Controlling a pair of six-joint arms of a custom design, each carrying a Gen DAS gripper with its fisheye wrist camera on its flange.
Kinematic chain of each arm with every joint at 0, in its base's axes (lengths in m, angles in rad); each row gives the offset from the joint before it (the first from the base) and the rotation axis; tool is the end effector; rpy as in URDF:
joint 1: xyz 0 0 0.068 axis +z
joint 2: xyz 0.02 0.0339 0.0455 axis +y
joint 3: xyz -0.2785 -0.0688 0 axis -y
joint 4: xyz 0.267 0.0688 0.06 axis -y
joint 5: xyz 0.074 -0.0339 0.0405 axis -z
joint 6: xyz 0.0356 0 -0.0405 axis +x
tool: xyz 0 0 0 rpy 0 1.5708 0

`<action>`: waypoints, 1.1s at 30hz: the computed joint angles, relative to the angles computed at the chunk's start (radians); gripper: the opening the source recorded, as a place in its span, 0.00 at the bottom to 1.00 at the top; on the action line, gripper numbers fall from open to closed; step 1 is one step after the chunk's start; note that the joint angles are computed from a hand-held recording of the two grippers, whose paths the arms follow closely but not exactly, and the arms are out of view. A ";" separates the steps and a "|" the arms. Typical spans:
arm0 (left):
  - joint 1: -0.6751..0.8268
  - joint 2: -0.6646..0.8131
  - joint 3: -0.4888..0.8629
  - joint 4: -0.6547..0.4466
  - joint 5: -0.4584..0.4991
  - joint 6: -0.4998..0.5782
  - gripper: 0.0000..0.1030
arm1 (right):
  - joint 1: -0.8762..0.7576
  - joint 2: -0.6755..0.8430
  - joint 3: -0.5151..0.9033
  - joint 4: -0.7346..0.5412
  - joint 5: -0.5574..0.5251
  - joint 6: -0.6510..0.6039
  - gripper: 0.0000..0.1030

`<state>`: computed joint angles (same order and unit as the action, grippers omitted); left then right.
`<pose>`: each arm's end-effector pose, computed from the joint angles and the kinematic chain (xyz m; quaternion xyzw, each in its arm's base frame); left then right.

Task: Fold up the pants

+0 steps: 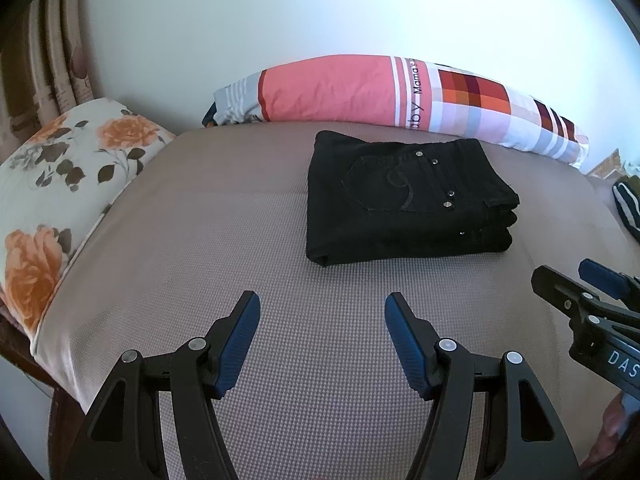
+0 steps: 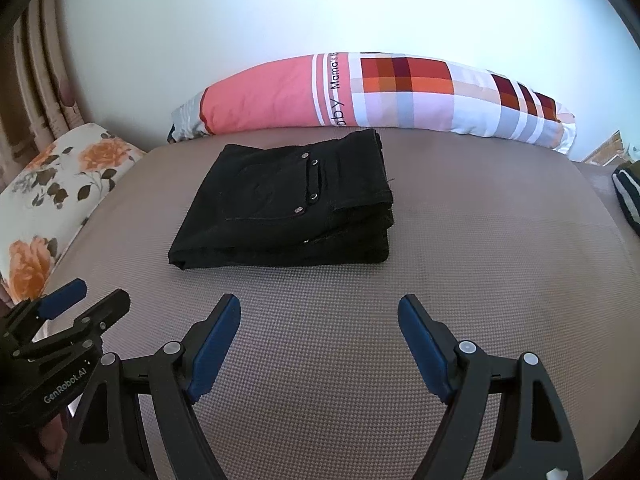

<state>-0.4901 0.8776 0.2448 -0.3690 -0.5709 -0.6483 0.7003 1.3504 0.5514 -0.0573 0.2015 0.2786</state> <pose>0.1404 -0.0531 0.1306 -0.1516 0.9118 0.0825 0.3725 0.2031 0.1619 0.1535 -0.1607 0.9188 0.0804 0.3514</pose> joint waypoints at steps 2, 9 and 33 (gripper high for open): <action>-0.004 0.000 0.000 -0.004 0.000 -0.010 0.64 | 0.000 0.004 -0.001 0.002 -0.002 -0.001 0.76; 0.001 0.003 -0.005 0.004 0.002 -0.002 0.64 | -0.002 0.021 -0.001 0.011 -0.013 0.001 0.76; -0.010 0.019 -0.005 0.009 -0.005 -0.013 0.64 | 0.010 0.028 -0.008 0.017 -0.012 0.004 0.77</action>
